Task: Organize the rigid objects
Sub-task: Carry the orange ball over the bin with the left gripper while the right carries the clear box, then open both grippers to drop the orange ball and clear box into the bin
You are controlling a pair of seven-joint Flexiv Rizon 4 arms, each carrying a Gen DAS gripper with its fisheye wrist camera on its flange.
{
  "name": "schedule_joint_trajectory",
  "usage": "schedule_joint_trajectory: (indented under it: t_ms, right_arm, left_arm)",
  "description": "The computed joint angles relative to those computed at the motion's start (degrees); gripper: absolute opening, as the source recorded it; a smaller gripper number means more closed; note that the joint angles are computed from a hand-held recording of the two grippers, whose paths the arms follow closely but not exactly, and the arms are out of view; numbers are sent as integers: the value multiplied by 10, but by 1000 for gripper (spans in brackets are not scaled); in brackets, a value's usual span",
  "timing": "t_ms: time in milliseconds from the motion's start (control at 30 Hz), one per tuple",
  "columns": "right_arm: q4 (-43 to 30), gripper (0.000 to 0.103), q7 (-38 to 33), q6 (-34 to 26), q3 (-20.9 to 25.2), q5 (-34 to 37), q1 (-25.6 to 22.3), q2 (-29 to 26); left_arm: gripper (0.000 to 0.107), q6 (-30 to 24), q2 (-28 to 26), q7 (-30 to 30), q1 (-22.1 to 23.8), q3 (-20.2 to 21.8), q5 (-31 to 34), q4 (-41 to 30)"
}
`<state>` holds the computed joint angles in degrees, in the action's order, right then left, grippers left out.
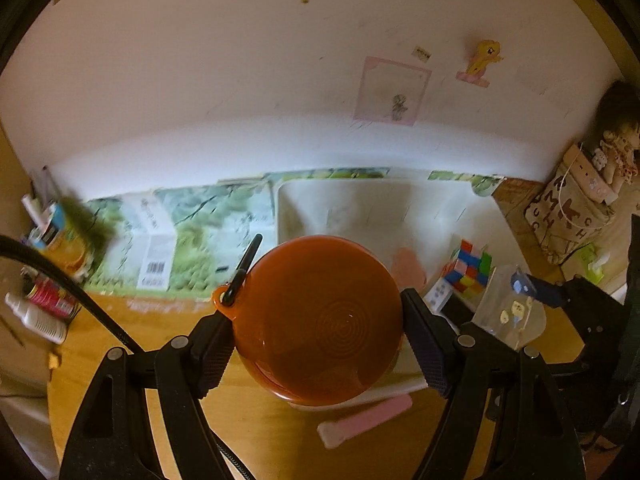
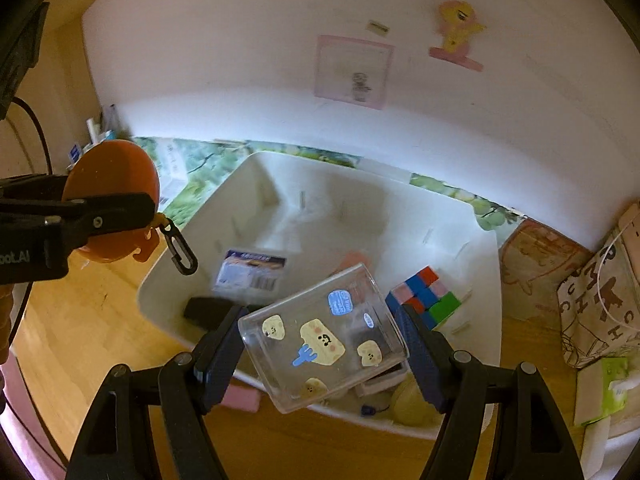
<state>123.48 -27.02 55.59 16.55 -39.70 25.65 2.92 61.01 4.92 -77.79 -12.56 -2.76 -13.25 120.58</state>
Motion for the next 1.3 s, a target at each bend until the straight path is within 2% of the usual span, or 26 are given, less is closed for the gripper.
schedule_joint_trajectory:
  t_ms: [267,600,633,733,900,1300]
  right_arm:
    - [11,75,36,30,-14,-42,-14,-17]
    - [15,77,28,26,-18,-9,-16,-21]
    - [15,81,28,26,-18,-8,-17,-20]
    - [15,81,36,23,-18,-6,-19,-17]
    - [15,81,43,15,-14,8,-19,-8]
    - [36,85,43,37,3,1,-29,44]
  left_arm:
    - [80,29,-43,17,-7,-10,-21,-17]
    - [80,10,-61,-18,-8,-12,-1,-32]
    - [80,19,-60,-12,-9,-13,-7,-29]
    - [85,36,-54,-9,-11,-13,0,-28]
    - [87,43,-37,-9,-12,-10,-6,-25]
    - [87,50,36,-98,-4,-6,56,15]
